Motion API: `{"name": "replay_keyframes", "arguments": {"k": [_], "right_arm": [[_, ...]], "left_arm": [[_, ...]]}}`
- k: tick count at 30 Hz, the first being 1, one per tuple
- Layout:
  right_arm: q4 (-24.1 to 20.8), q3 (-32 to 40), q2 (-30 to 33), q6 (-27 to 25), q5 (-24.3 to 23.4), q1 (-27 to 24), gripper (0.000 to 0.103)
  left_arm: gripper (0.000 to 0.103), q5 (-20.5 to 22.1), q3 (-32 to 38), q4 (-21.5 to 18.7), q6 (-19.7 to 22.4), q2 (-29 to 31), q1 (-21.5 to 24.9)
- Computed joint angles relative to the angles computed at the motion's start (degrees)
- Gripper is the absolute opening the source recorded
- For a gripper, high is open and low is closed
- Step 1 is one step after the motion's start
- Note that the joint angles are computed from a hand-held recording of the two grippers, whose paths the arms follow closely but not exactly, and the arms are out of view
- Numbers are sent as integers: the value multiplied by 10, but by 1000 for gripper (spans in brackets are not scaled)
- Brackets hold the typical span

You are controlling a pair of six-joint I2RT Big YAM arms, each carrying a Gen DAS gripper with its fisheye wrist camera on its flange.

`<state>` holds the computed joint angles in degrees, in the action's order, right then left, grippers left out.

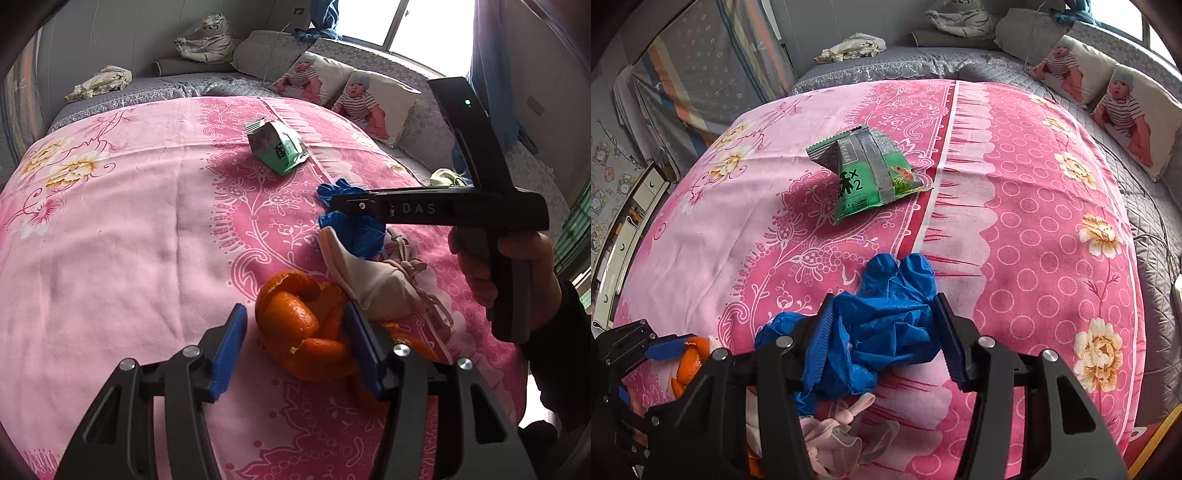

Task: Collect trash
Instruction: 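Grasp the orange peel with the left tool while the right tool grasps the blue glove, then carry the orange peel and blue glove in both tools over the yellow bin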

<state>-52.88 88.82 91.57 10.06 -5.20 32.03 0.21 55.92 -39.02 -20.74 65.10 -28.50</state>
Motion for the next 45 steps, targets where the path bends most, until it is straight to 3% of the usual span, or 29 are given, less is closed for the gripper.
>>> {"name": "replay_keyframes", "arguments": {"k": [5, 11, 15, 17, 45], "right_arm": [[-3, 7, 6, -9, 4, 5, 22], [2, 4, 1, -15, 11, 10, 11], [11, -4, -11, -12, 13, 7, 10], [14, -5, -20, -9, 13, 3, 10], [40, -67, -156, 16, 19, -49, 10]], "left_arm": [[36, -19, 1, 3, 3, 0, -7], [30, -25, -2, 0, 2, -8, -5], [29, -32, -2, -6, 1, -15, -6], [22, -37, -4, -10, 0, -22, -4], [21, -99, -45, -57, -49, -156, 15]]}}
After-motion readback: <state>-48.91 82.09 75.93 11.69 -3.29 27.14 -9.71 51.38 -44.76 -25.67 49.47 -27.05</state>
